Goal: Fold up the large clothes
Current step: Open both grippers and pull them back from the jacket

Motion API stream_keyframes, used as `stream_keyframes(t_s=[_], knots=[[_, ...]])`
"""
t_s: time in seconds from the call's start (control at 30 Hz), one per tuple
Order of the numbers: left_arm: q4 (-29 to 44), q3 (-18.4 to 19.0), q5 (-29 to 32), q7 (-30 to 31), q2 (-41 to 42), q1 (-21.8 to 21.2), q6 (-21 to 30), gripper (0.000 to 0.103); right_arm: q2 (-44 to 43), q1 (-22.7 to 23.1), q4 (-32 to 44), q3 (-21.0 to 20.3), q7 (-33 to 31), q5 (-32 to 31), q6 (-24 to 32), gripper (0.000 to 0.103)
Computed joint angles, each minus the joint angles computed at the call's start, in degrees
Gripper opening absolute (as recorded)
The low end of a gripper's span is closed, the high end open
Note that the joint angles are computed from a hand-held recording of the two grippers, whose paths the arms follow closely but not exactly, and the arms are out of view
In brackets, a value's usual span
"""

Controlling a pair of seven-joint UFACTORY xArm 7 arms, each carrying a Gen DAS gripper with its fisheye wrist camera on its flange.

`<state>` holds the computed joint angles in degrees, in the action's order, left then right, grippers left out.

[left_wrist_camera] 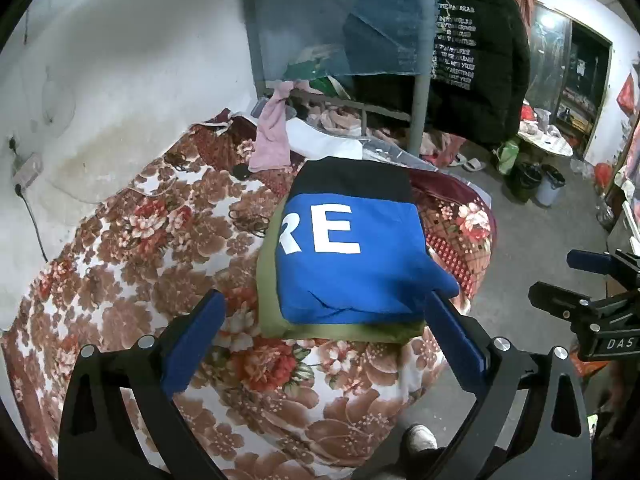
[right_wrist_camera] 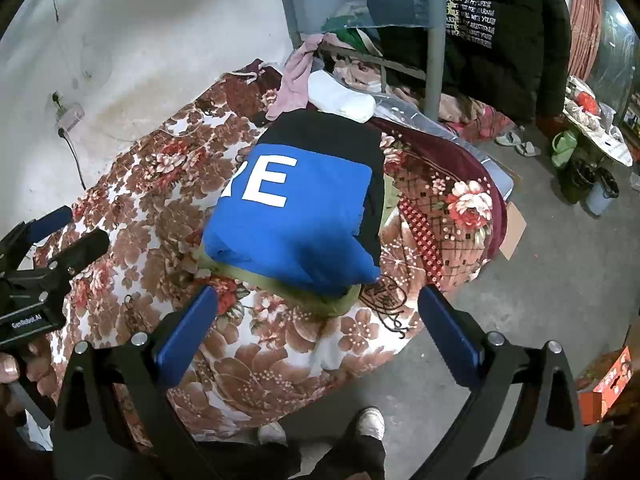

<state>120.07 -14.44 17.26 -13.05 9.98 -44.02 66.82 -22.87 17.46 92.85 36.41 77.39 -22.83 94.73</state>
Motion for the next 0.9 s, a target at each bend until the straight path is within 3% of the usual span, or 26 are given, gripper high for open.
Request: stream_keyframes(t_s=[0.9], knots=[[8.2,1.5,-0.2,1.2,4.8,-3.0,3.4,0.096,-1.3,0.9,-1.3,-1.4,0.7,1.9,-1.2,0.098]])
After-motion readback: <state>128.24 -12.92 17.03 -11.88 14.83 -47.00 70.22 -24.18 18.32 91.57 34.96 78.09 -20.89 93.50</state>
